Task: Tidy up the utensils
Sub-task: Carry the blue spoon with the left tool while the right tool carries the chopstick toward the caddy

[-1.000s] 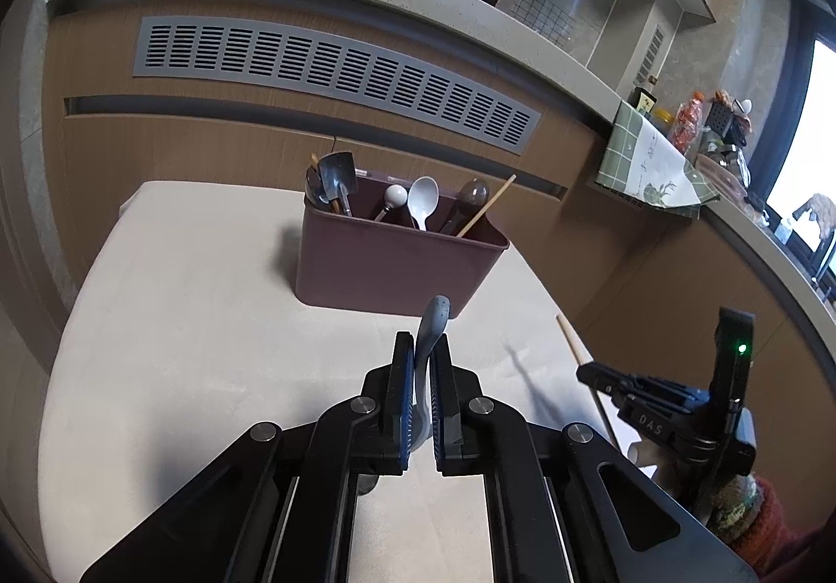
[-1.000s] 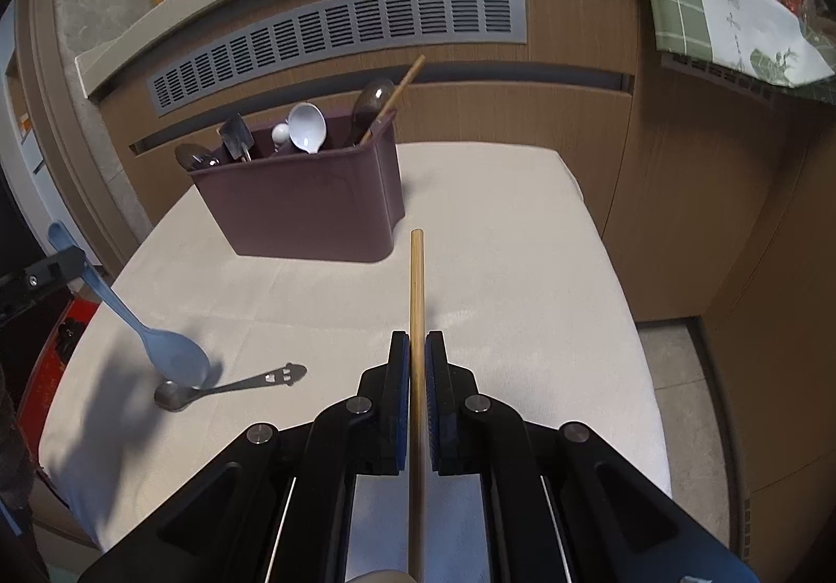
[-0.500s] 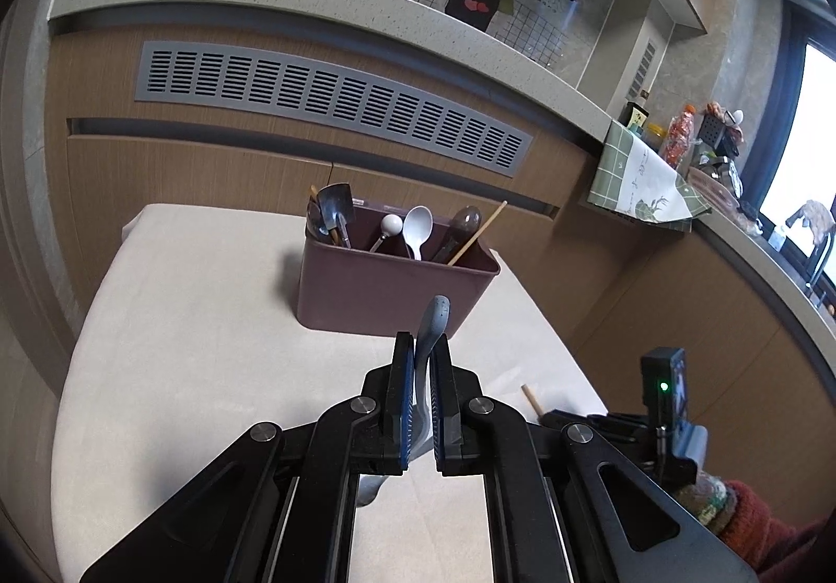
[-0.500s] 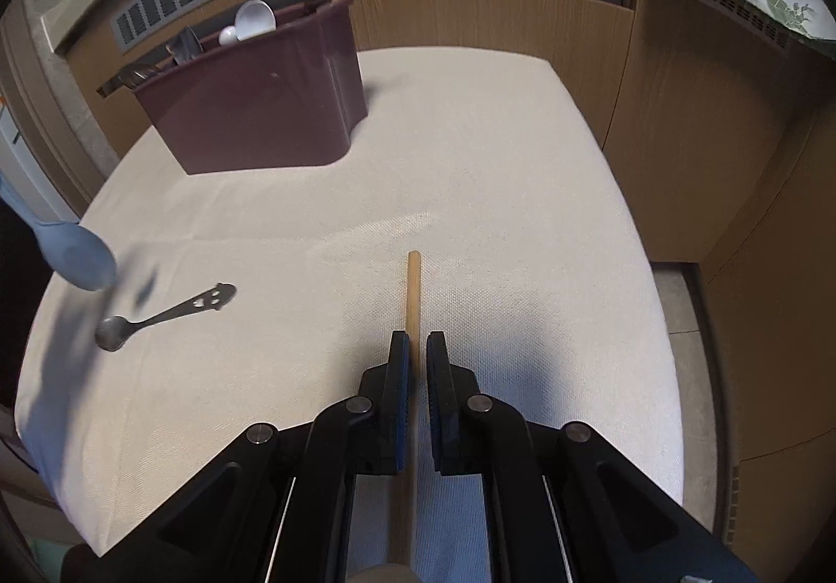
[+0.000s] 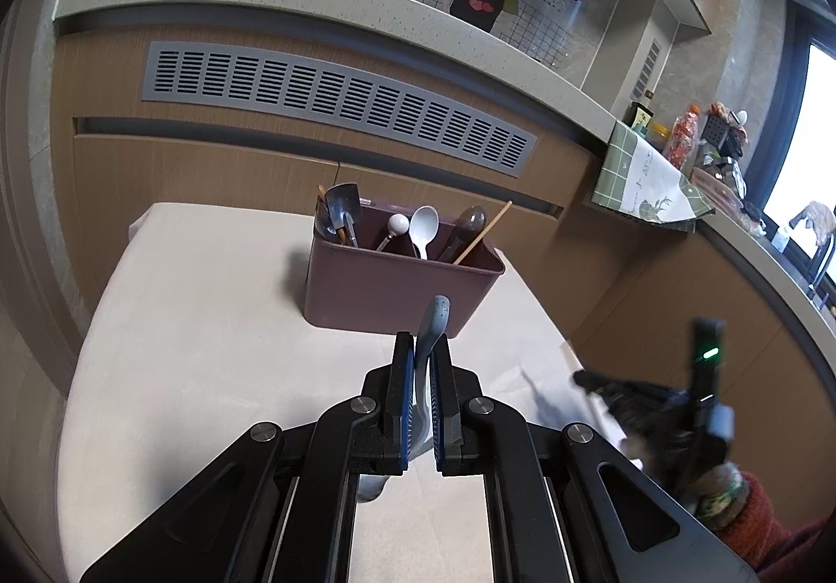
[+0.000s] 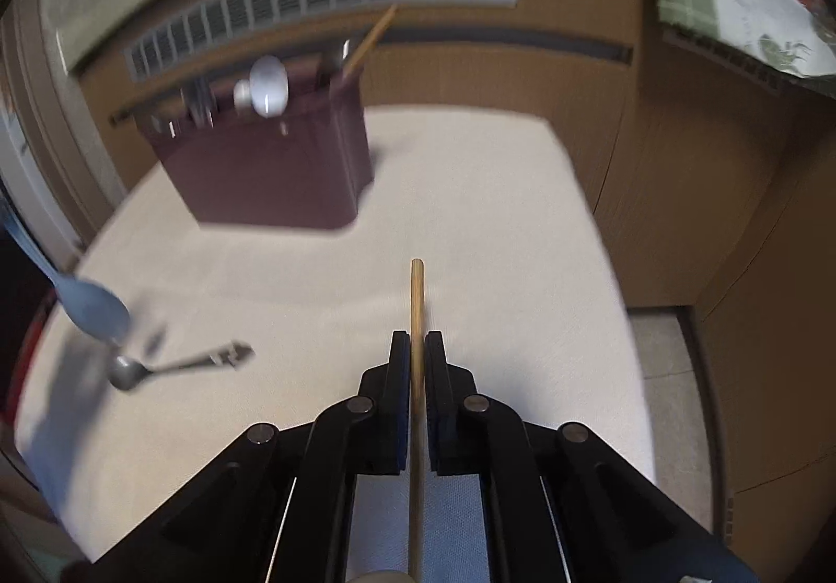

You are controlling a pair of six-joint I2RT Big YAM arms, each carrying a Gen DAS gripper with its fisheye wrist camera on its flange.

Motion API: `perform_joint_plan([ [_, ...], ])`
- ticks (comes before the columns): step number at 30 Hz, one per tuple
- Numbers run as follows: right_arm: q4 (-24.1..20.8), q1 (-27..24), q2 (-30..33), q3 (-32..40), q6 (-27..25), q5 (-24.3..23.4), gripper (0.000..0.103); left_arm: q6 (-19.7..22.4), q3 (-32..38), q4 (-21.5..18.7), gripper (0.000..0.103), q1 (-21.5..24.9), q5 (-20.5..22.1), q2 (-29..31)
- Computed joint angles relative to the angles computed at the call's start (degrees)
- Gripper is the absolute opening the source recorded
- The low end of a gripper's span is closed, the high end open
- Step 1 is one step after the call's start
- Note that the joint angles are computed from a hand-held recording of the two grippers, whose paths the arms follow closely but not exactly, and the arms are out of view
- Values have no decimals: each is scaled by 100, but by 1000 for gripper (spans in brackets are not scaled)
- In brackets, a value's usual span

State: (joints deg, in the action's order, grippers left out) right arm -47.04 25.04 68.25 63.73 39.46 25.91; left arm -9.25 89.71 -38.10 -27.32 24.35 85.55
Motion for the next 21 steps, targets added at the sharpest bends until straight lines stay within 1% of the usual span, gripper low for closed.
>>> perform_joint_plan([
  [2, 122, 64, -230, 3, 20, 193, 5, -26, 0, 45, 6, -20, -15, -32],
  [5, 303, 271, -473, 41, -80, 654, 5, -15, 13, 82, 6, -58, -42, -66],
  [8, 480, 391, -541, 106, -205, 821, 5, 36, 39, 44, 6, -97, -71, -81],
  [10, 458, 382, -455, 170, -331, 726, 5, 48, 39, 31, 6, -102, -65, -95],
  [11, 366, 354, -408, 199, -259, 653, 5, 53, 26, 32, 6, -101, -69, -108],
  [12, 310, 307, -415, 194, -192, 470, 5, 59, 20, 26, 6, -101, -81, -115],
  [14, 264, 104, -431, 147, -55, -121, 5, 55, 23, 0, 6, -89, -103, -109],
  [17, -15, -75, -317, 156, 61, -634, 5, 20, 21, -17, 6, -52, -82, -98],
  [20, -240, -225, -259, 107, 140, -1077, 5, -19, -44, 28, 6, -27, -31, -121],
  [21, -320, -250, -232, 91, 168, -1154, 5, -21, -49, 23, 6, -24, -13, -116],
])
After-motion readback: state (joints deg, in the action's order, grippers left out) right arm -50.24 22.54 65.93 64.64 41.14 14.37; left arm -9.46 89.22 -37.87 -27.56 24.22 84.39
